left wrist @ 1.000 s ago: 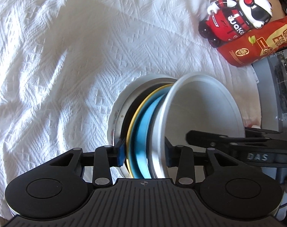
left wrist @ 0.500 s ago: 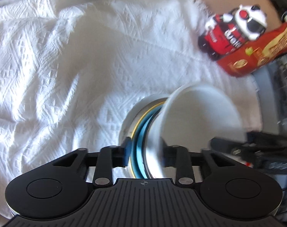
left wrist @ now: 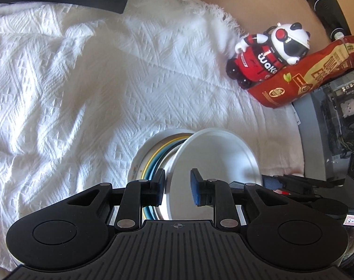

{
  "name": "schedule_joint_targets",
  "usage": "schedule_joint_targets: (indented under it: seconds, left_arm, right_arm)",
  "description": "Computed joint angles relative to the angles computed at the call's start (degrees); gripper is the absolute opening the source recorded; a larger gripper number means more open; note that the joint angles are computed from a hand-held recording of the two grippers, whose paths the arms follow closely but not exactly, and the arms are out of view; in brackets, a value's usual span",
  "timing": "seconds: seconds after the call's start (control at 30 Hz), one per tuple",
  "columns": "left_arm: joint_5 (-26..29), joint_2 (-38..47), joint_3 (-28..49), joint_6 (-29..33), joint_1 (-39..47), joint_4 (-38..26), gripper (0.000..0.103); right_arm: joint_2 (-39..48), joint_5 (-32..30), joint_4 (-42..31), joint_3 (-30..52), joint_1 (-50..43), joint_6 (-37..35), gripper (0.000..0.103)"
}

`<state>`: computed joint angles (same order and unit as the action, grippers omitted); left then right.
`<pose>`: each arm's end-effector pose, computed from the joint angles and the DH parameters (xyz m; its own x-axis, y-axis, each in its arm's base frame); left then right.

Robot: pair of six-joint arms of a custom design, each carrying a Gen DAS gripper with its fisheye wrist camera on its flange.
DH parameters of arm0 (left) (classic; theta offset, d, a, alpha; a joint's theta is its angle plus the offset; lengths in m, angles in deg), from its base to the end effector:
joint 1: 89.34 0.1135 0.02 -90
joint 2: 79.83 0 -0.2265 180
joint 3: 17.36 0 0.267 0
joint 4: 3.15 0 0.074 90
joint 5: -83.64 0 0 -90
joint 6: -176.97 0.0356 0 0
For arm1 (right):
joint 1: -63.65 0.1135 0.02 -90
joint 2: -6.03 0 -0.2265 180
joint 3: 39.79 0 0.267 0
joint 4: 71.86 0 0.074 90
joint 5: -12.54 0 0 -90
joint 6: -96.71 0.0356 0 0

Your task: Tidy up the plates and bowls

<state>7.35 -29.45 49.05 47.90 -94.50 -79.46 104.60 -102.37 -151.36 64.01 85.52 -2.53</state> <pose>0.1845 -0.0251 0.2674 -0.8003 -0.5425 -0.2552 -0.3865 0.7922 -0.4723 0.3178 0.1437 0.2595 -0.8104 -0.4822 -0.3327 -0.5815 0.7312 0.3566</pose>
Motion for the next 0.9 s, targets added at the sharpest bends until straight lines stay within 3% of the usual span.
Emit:
schedule_joint_targets:
  seconds: [0.27, 0.6, 0.9]
  left_arm:
    - [1.4, -2.2, -1.3, -0.9, 1.2, 0.0, 0.025]
    - [0.4, -0.9, -3.0, -2.0, 1.1, 3.0, 0.026]
    - [-2.6, -1.0, -2.1, -2.8, -1.9, 2.1, 0.025]
  right_arm:
    - [-1.8, -0.1, 0.8, -0.9, -0.2, 0.6, 0.048]
    - [-2.3, -0.1, 2.3, -0.9, 0.2, 2.5, 0.048]
    - [-3.1, 2.7, 3.5, -3.0, 1.2, 1.8, 0.048]
